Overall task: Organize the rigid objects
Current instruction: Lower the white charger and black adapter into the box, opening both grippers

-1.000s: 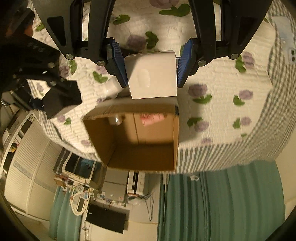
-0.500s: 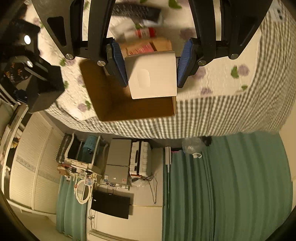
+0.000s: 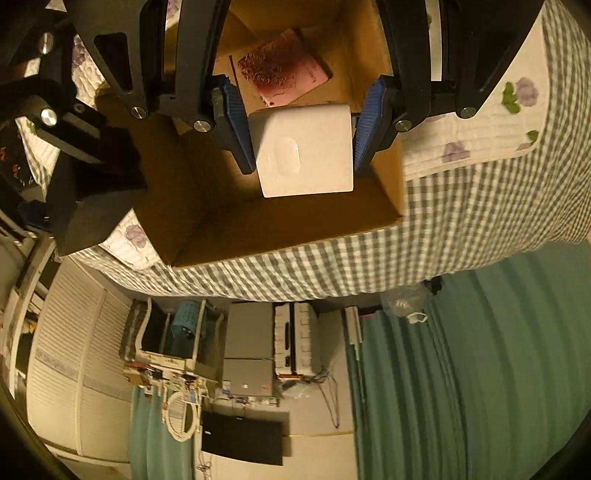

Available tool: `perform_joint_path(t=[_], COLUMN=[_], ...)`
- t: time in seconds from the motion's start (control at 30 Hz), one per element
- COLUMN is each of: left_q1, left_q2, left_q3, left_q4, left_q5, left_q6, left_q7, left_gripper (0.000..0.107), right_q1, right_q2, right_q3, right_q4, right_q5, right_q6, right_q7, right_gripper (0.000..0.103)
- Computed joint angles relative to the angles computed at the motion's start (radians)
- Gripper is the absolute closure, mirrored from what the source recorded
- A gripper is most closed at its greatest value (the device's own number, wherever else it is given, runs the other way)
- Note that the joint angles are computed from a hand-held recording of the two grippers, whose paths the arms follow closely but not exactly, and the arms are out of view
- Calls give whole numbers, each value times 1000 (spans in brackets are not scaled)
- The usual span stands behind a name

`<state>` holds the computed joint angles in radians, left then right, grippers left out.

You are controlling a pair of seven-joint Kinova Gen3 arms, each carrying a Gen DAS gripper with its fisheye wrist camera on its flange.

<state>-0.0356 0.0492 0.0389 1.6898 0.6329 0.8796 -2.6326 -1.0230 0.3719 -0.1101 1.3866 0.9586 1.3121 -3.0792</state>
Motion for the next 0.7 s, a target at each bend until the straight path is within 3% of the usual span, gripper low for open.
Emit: perform_joint_path(t=[0.1, 0.23, 0.43, 0.7], left_q1=[13, 10, -5, -5], left_q2=[12, 34, -37, -112], left_q3=[10, 12, -7, -60], left_q4=[13, 6, 40, 43], left_q5=[-15, -24, -5, -5], left_q6=[-46, -37, -33, -21], left_q7=[1, 43, 26, 38], left_gripper=[54, 52, 44, 40], right_q1=[31, 56, 46, 39], right_q2=[-17, -37, -56, -34], right_q3=[3, -3, -25, -30], right_q4=[57, 111, 130, 70], right_q5=[-2, 1, 14, 32], right_q6=[-58, -100, -71, -37], right_q7=[-36, -74, -119, -83], right_gripper=[35, 35, 35, 35])
